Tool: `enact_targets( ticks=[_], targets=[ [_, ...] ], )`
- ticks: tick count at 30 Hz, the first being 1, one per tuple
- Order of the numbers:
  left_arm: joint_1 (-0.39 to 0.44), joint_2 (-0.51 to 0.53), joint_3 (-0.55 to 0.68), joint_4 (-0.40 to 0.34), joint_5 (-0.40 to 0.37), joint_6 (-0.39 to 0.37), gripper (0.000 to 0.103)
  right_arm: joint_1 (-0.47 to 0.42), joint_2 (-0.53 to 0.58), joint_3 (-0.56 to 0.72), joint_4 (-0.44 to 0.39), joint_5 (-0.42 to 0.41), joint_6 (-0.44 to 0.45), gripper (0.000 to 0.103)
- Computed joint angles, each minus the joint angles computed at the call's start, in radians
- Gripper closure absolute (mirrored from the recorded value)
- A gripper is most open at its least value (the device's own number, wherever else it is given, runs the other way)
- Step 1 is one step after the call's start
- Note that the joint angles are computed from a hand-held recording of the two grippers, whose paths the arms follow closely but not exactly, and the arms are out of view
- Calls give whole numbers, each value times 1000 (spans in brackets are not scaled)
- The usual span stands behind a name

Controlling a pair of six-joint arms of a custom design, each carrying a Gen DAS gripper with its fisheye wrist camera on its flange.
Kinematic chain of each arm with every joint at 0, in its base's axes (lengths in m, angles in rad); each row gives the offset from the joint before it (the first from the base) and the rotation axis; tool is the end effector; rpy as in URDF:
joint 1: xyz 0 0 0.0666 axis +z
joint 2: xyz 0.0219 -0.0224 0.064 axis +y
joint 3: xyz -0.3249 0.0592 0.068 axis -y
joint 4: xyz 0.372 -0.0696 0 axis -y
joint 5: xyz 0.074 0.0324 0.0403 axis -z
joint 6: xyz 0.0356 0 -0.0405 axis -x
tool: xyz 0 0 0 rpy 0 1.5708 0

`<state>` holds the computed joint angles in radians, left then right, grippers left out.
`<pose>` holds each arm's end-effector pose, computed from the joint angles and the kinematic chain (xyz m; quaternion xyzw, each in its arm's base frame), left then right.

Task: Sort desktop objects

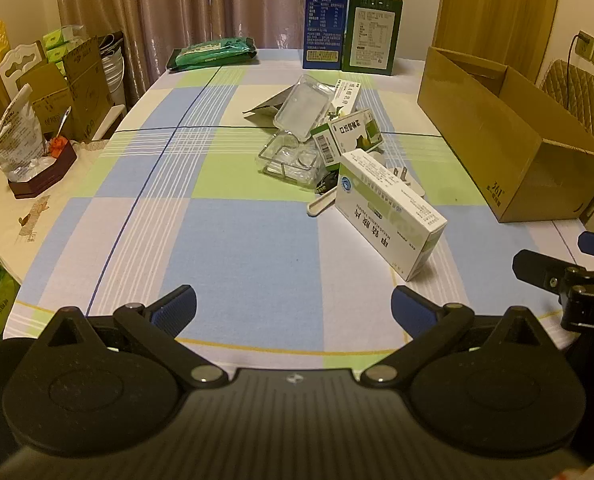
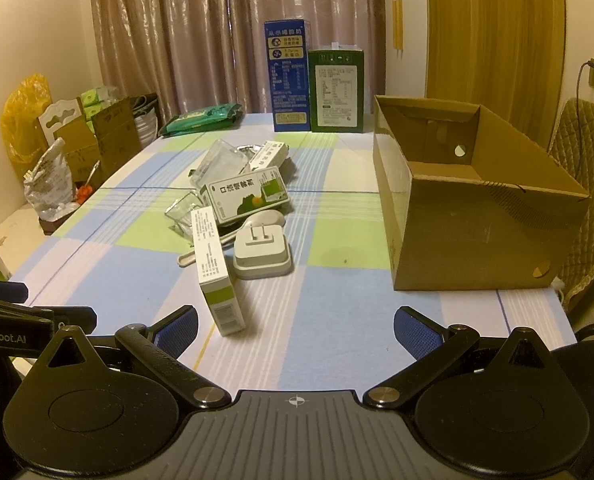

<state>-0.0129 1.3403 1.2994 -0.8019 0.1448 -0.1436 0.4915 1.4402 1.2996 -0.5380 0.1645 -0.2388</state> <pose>0.4580 -0.0114 0.3656 0.0985 0.9272 -0.0443 0.3587 0.4439 0.2306 0.3408 -0.0781 0.8964 0.0843 0.4281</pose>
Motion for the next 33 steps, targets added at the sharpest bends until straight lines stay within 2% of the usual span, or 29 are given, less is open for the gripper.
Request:
enact_targets(
  ticks=[7, 15, 18, 21, 23, 30, 33],
  targets=[
    [6, 2, 6, -4, 17, 10, 1, 11, -15, -9, 30, 11, 24, 2],
    [14, 7, 23, -3, 28, 24, 1, 11, 20, 51, -50, 39, -1, 2],
    [11, 13, 33, -6, 33, 35, 1, 2, 1, 28, -6, 37, -26, 2],
    [9, 22, 42, -10, 66, 48, 2, -15, 18, 58, -35, 16, -38, 2],
    [2, 32, 51, -13, 81, 58, 2, -20, 32, 78, -51, 39, -32, 2],
    [-51, 65, 51, 72, 60, 105, 1, -39, 43, 89, -36, 78, -34, 2],
    [-76, 92, 65, 81, 44, 104, 1, -45, 56, 98, -41, 86, -32, 2]
  ],
)
